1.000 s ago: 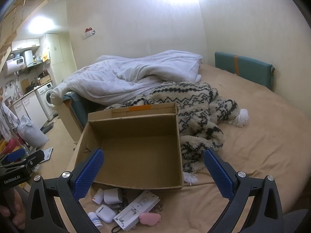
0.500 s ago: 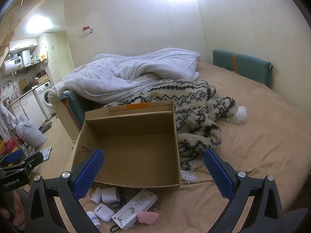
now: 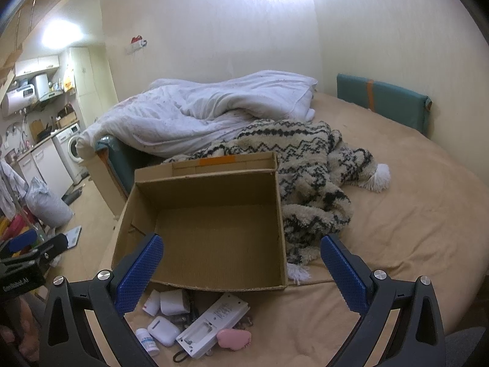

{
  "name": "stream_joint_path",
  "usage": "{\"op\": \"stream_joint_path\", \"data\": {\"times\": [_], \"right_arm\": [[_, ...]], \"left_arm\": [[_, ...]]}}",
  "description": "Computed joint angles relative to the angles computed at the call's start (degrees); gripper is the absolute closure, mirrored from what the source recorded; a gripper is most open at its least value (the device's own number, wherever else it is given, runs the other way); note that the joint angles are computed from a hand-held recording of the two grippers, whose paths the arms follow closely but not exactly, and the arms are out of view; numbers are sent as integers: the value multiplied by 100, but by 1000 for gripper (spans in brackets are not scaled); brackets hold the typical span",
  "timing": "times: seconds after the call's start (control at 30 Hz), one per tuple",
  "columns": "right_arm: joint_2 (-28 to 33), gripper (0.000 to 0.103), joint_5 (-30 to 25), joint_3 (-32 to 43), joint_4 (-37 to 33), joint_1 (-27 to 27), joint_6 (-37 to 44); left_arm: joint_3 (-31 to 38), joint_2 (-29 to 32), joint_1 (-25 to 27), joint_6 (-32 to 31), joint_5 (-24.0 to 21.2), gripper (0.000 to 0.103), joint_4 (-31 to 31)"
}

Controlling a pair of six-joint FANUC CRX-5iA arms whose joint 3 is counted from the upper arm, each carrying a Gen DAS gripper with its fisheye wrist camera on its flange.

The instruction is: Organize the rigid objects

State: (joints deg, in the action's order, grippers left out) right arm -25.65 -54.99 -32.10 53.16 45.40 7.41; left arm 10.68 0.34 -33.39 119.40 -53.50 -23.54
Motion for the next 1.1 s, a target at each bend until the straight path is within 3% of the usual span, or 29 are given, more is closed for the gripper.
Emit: {"op": "stream_joint_path", "data": {"times": [0.53,0.83,1.0,1.1], "right_arm": [[46,0,-72,82,-137,-18,115],[107,0,-169,265,-734,-88,413],[225,0,-142,587,-1776,-344,1026],[244,0,55,808,-2667,-591,1500]], "left_arm": [[52,97,194,-178,-198,0,338],[1011,1272,669,-2045,-2004,0,1598],[1550,1943,491,-3345,-2966,0,1722],[1750,2328,406,-4370,-3504,0,2153]]}}
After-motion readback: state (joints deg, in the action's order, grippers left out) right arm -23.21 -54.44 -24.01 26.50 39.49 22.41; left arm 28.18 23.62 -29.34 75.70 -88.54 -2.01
